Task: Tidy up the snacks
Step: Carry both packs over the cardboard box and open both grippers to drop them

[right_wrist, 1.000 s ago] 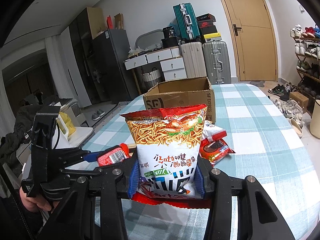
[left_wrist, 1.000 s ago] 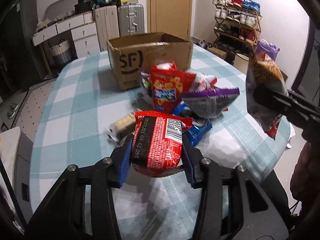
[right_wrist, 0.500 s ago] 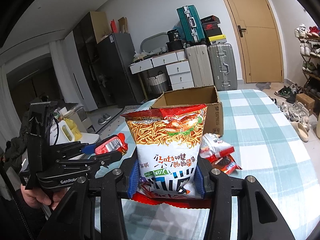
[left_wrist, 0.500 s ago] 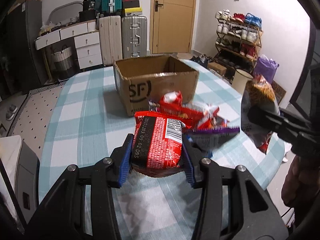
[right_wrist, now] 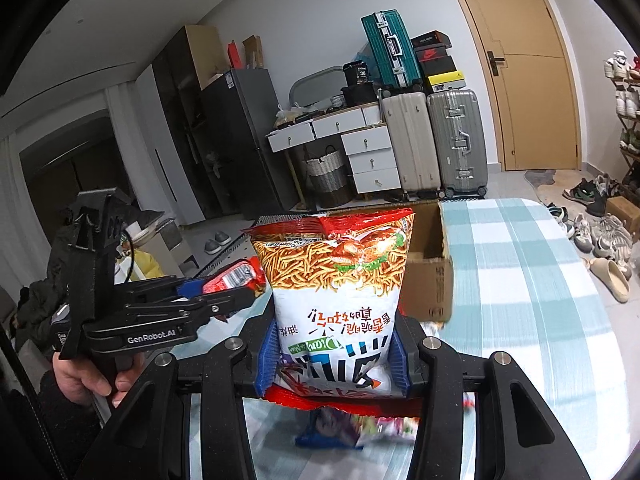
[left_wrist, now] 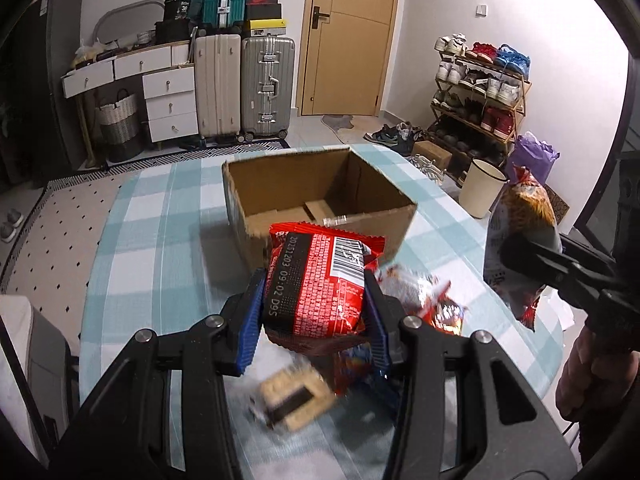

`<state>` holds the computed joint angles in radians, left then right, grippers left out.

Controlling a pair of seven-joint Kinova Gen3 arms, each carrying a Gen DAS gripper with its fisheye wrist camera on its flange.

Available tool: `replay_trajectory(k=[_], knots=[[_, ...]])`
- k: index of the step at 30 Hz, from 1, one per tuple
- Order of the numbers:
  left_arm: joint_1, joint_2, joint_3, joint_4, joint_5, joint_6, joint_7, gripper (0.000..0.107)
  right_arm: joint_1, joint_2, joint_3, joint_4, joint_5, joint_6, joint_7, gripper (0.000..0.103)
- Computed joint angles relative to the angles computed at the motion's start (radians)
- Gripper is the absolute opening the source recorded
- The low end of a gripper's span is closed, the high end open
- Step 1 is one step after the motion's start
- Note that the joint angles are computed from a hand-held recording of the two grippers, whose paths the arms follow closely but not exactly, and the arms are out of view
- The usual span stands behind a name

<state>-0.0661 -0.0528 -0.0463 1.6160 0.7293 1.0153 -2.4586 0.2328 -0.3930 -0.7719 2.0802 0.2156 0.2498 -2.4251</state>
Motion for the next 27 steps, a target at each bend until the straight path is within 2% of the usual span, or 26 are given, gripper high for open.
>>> replay_trajectory(k=[4, 12, 19, 27], knots=[[0.015, 0.074, 0.038, -0.108, -0.035, 0.003, 0.071, 0.042, -0.039, 0.067, 0.058, -0.060, 0.025, 0.019, 0.040, 0.046], [0.036, 0.197, 0.111, -0.293, -0.127, -0.004, 0.178, 0.042, -0.202, 0.216, 0.246, -0.188, 0.091, 0.053, 0.091, 0.046], [0.075, 0.340, 0.161, -0.493, -0.245, 0.027, 0.293, 0.042, -0.362, 0.337, 0.442, -0.322, 0.004, 0.097, 0.260, 0.046], [0.119, 0.498, 0.194, -0.699, -0.344, 0.078, 0.392, 0.042, -0.424, 0.466, 0.575, -0.431, -0.154, 0.121, 0.458, 0.046]])
